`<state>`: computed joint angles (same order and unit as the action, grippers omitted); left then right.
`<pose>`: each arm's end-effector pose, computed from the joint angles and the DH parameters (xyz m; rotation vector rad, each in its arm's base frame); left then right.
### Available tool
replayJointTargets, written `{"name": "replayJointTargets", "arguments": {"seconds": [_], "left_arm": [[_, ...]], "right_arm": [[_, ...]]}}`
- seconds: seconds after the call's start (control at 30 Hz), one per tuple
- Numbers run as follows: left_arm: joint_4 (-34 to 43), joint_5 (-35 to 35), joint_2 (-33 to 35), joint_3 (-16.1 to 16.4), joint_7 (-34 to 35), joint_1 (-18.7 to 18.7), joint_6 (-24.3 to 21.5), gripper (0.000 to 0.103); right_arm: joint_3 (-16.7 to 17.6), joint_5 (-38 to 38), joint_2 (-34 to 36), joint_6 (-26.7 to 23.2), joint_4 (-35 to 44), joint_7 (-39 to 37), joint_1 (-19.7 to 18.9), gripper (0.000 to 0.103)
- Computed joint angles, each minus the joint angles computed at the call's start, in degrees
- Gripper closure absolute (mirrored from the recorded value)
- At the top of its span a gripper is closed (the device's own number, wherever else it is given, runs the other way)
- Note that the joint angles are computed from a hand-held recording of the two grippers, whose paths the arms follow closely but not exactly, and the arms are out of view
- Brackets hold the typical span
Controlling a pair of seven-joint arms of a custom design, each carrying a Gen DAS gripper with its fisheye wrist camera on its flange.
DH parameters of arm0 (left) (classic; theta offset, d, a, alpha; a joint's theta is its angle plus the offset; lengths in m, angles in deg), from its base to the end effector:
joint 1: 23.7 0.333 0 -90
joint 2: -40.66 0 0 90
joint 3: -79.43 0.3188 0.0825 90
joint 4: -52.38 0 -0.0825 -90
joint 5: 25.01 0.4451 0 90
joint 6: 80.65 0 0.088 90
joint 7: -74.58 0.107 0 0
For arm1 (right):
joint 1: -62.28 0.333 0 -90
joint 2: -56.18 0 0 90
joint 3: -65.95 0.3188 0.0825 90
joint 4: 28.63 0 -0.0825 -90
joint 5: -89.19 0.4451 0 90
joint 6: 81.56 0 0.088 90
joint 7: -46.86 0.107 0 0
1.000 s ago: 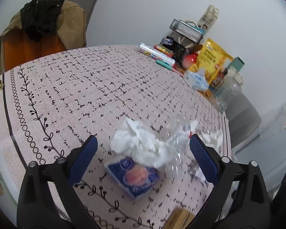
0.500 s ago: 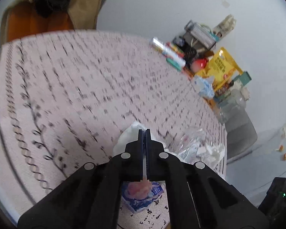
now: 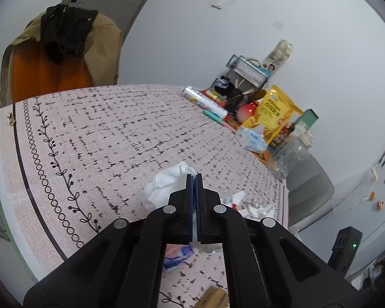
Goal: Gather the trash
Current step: 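Grasp the white tissue with the left gripper while the right gripper grasps crumpled grey paper, then carry both items over the beige bin while opening both grippers to drop them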
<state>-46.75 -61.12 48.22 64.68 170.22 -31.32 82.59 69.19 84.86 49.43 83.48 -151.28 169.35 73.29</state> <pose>0.6701 -0.2306 0.5958 -1.8633 1.7838 -1.4928 0.5990 0.1577 0.5353 -1.4255 1.8382 -0.4562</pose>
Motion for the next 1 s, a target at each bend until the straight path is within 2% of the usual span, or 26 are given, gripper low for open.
{"name": "replayJointTargets", "arguments": {"seconds": [0.2,0.33,0.53,0.8,1.0], "left_arm": [[0.31,-2.77,-1.01,-1.32,4.45,-1.09,-0.23,0.101],[1.21,-2.16,-1.06,-1.8,5.69,-2.84,-0.71,0.1],[3.36,-1.38,-0.17,-3.17,7.83,-5.38,-1.84,0.101],[7.87,-0.09,2.8,-5.42,9.66,-8.69,-4.7,0.101],[11.83,3.16,6.07,-6.71,9.09,-11.15,-7.33,0.101]], "right_arm": [[1.96,-7.14,-5.13,1.85,-3.79,6.38,-2.56,0.088],[4.08,-11.23,-10.23,3.01,-7.63,11.13,-5.98,0.088],[5.22,-12.16,-17.41,3.31,-13.13,13.75,-9.79,0.088],[7.14,-12.84,-28.82,0.53,-21.7,17.74,-16.78,0.088],[6.51,-12.15,-36.68,-2.66,-27.68,19.36,-20.15,0.088]]}}
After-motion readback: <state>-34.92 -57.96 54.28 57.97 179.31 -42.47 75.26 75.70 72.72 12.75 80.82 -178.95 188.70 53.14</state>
